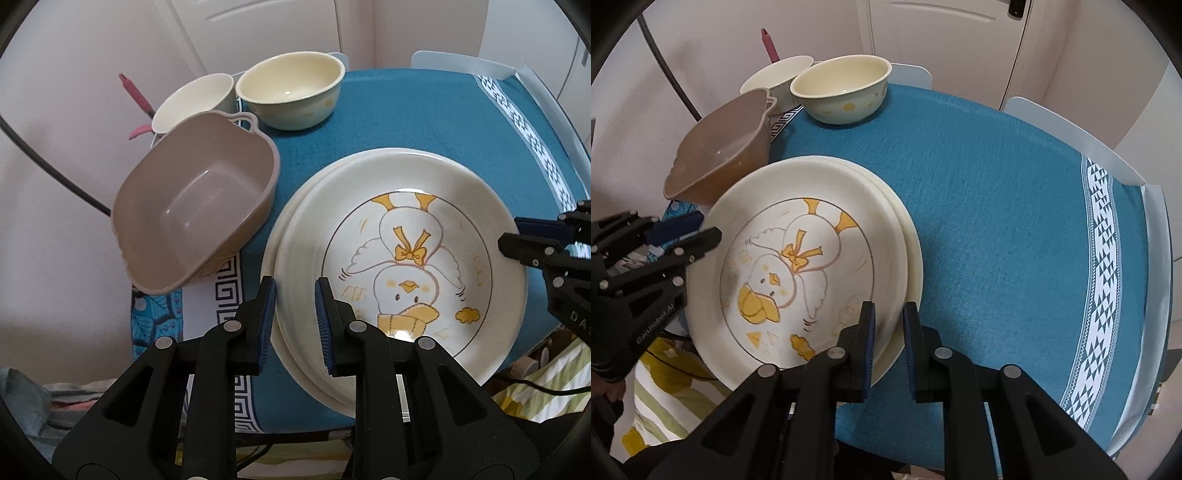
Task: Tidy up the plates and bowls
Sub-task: 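Lower the small duck plate onto the stack and open both grippers, then move both grippers to the taupe basin and grasp its rim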
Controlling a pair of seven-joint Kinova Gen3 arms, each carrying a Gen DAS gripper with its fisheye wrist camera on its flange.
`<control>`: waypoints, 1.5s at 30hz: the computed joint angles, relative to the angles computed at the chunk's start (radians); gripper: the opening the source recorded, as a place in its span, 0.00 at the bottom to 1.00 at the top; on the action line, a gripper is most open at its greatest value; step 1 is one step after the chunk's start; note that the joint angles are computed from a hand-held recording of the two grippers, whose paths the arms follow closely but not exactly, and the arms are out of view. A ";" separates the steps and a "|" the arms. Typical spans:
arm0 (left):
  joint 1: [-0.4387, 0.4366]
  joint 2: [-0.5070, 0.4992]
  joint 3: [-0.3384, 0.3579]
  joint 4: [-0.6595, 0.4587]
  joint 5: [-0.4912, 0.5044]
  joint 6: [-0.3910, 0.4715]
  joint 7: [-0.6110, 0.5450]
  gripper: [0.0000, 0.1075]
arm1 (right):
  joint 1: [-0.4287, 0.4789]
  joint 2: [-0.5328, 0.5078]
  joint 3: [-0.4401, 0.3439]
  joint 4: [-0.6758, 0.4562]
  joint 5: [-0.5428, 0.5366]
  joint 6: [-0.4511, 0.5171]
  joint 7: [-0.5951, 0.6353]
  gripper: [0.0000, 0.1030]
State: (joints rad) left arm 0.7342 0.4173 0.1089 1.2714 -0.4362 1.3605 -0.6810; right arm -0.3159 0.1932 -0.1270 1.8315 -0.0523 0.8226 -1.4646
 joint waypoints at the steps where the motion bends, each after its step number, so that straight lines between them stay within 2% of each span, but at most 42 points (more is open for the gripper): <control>1: -0.002 -0.001 0.000 0.002 0.003 -0.003 0.002 0.18 | 0.000 -0.001 0.001 0.002 0.004 -0.002 0.000 0.13; 10: -0.014 -0.020 0.000 -0.009 0.024 -0.002 0.019 0.18 | 0.052 -0.022 0.002 0.003 -0.074 -0.007 0.080 0.13; 14: -0.016 -0.061 -0.002 -0.026 0.017 0.002 0.059 0.18 | 0.121 -0.046 0.007 -0.036 -0.212 0.020 0.224 0.13; 18: -0.004 -0.094 -0.012 -0.068 -0.046 0.064 0.137 0.18 | 0.198 -0.027 -0.010 -0.115 -0.355 0.102 0.383 0.14; 19: -0.009 -0.101 -0.015 -0.075 -0.054 0.078 0.157 0.19 | 0.193 -0.023 0.006 -0.132 -0.387 0.116 0.419 0.23; 20: -0.016 -0.108 -0.017 -0.080 -0.058 0.093 0.180 0.19 | 0.203 -0.015 0.004 -0.152 -0.418 0.131 0.457 0.44; 21: -0.026 -0.114 -0.018 -0.083 -0.059 0.101 0.199 0.21 | 0.196 -0.011 0.016 -0.164 -0.441 0.138 0.484 0.60; 22: -0.038 -0.125 -0.020 -0.074 -0.061 0.099 0.220 0.30 | 0.201 -0.004 0.013 -0.179 -0.467 0.140 0.518 0.89; 23: -0.048 -0.132 -0.020 -0.064 -0.067 0.096 0.238 0.42 | 0.220 0.006 -0.009 -0.194 -0.498 0.136 0.559 0.96; 24: -0.062 -0.138 -0.012 -0.053 -0.078 0.097 0.261 0.78 | 0.234 0.013 -0.030 -0.203 -0.515 0.128 0.583 0.96; 25: -0.059 -0.148 -0.023 -0.033 -0.094 0.092 0.293 0.95 | 0.229 0.027 -0.040 -0.223 -0.517 0.123 0.592 0.96; 27: -0.069 -0.194 -0.032 0.036 -0.113 0.033 0.356 0.96 | 0.164 0.071 -0.018 -0.288 -0.473 0.133 0.560 0.96; 28: -0.102 -0.206 -0.013 0.057 -0.102 0.010 0.365 0.95 | 0.141 0.092 -0.011 -0.319 -0.450 0.150 0.540 0.96; 30: -0.150 -0.214 -0.004 0.092 -0.064 -0.022 0.363 0.95 | 0.114 0.148 -0.029 -0.392 -0.403 0.185 0.497 0.96; 34: -0.232 -0.243 0.003 0.203 0.010 -0.142 0.368 0.95 | 0.015 0.244 -0.019 -0.481 -0.301 0.171 0.382 0.96; 36: -0.274 -0.256 0.000 0.260 0.046 -0.215 0.371 0.95 | -0.003 0.314 -0.033 -0.555 -0.270 0.236 0.331 0.96; 38: -0.306 -0.269 0.000 0.308 0.072 -0.281 0.370 0.93 | -0.002 0.382 -0.055 -0.618 -0.285 0.289 0.313 0.96; 40: -0.348 -0.271 -0.003 0.346 0.118 -0.348 0.337 0.80 | -0.031 0.432 -0.056 -0.663 -0.264 0.312 0.287 0.95; 43: -0.399 -0.248 -0.003 0.359 0.188 -0.389 0.246 0.66 | -0.049 0.481 -0.065 -0.706 -0.252 0.331 0.267 0.78; 45: -0.419 -0.233 -0.006 0.366 0.221 -0.413 0.201 0.61 | -0.057 0.509 -0.067 -0.735 -0.247 0.345 0.258 0.74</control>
State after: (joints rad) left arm 0.3154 0.1848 0.1028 1.6372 -0.2148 0.9477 -0.4799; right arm -0.3729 0.7017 -0.1942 1.0962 -0.2989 1.1674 -1.2069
